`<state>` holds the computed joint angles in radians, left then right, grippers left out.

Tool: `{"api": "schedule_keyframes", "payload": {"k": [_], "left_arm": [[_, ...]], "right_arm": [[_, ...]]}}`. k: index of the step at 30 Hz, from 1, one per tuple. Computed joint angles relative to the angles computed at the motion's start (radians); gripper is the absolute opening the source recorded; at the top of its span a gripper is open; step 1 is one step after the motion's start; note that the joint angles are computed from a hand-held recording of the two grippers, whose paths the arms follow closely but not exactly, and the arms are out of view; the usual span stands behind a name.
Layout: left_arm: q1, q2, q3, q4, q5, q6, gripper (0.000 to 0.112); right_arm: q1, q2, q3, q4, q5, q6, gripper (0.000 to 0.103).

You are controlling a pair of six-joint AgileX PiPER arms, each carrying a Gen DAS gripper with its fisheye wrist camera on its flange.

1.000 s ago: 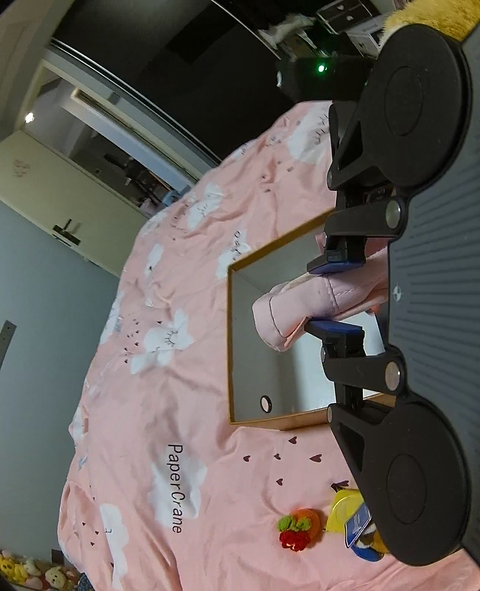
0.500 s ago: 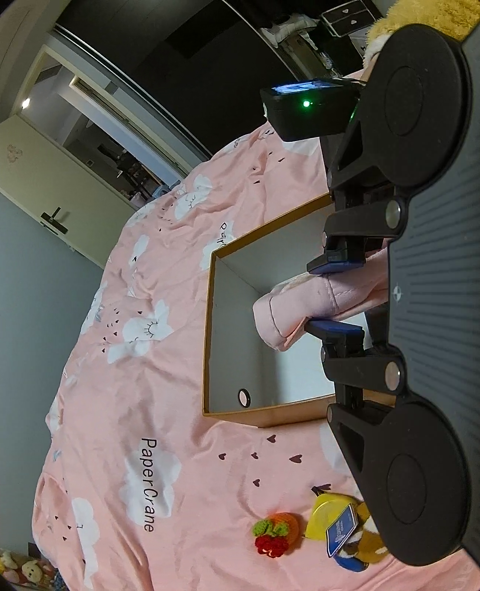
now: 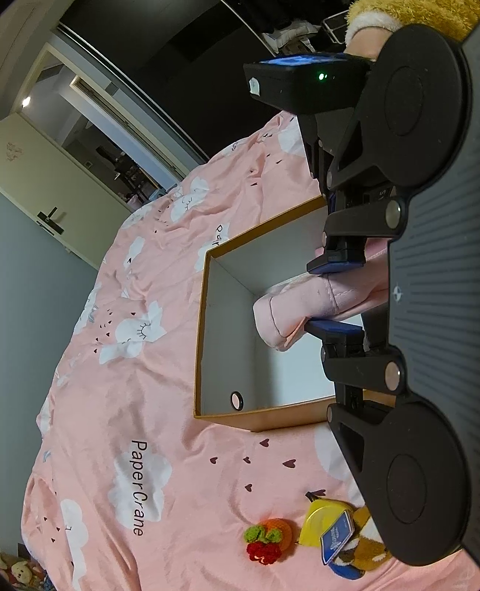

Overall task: Organize objects
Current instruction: 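Lower the pink case into the box with the right gripper and open it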

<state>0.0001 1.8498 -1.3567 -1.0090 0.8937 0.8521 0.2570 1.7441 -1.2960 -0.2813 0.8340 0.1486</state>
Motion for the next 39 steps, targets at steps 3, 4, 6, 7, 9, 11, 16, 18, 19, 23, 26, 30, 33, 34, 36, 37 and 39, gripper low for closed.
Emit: {"api": "schedule_keyframes", "payload": {"k": [3, 4, 6, 7, 9, 11, 16, 18, 19, 23, 26, 30, 33, 34, 36, 37, 39], "left_arm": [[-0.012, 0.026, -0.034, 0.004, 0.003, -0.002, 0.03], [-0.019, 0.032, -0.045, 0.01, 0.0, -0.004, 0.03], [-0.038, 0.043, -0.069, 0.036, -0.019, -0.025, 0.03], [-0.047, 0.046, -0.078, 0.05, -0.03, -0.035, 0.03], [-0.055, 0.054, -0.094, 0.061, -0.036, -0.042, 0.03], [-0.055, 0.06, -0.105, 0.064, -0.031, -0.045, 0.03], [-0.06, 0.094, -0.137, 0.077, -0.019, -0.067, 0.03], [-0.059, 0.105, -0.143, 0.076, -0.019, -0.07, 0.03], [-0.057, 0.11, -0.145, 0.074, -0.017, -0.072, 0.03], [-0.054, 0.128, -0.159, 0.076, -0.003, -0.087, 0.03], [-0.062, 0.134, -0.158, 0.075, -0.003, -0.083, 0.03], [-0.062, 0.125, -0.137, 0.033, 0.008, -0.05, 0.03], [-0.064, 0.136, -0.133, -0.019, 0.033, -0.043, 0.03], [-0.071, 0.144, -0.135, -0.033, 0.04, -0.052, 0.03], [-0.089, 0.153, -0.126, -0.066, 0.038, -0.047, 0.03], [-0.101, 0.158, -0.117, -0.083, 0.032, -0.043, 0.03], [-0.123, 0.172, -0.104, -0.116, 0.023, -0.045, 0.03]], "right_arm": [[-0.011, 0.002, -0.004, 0.05, -0.021, -0.119, 0.018], [-0.011, 0.018, -0.019, 0.063, -0.015, -0.158, 0.018], [-0.012, 0.049, -0.041, 0.075, -0.017, -0.226, 0.018], [-0.013, 0.07, -0.059, 0.078, -0.007, -0.268, 0.018], [-0.012, 0.129, -0.134, 0.053, 0.08, -0.314, 0.018], [-0.002, 0.159, -0.17, 0.009, 0.121, -0.36, 0.018], [0.04, 0.229, -0.248, -0.083, 0.235, -0.489, 0.008], [0.059, 0.255, -0.256, -0.138, 0.252, -0.491, 0.008], [0.061, 0.262, -0.26, -0.149, 0.257, -0.495, 0.008], [0.06, 0.271, -0.26, -0.166, 0.259, -0.508, 0.008], [0.062, 0.272, -0.252, -0.178, 0.249, -0.497, 0.009], [0.036, 0.212, -0.244, -0.116, 0.218, -0.481, 0.005], [-0.019, 0.084, -0.199, -0.011, 0.134, -0.418, 0.006], [-0.03, 0.044, -0.171, -0.01, 0.099, -0.374, 0.006], [-0.042, -0.034, -0.095, -0.062, 0.024, -0.247, 0.006], [-0.042, -0.06, -0.06, -0.097, -0.007, -0.181, 0.006], [-0.034, -0.112, 0.015, -0.176, -0.06, -0.02, 0.006]]}}
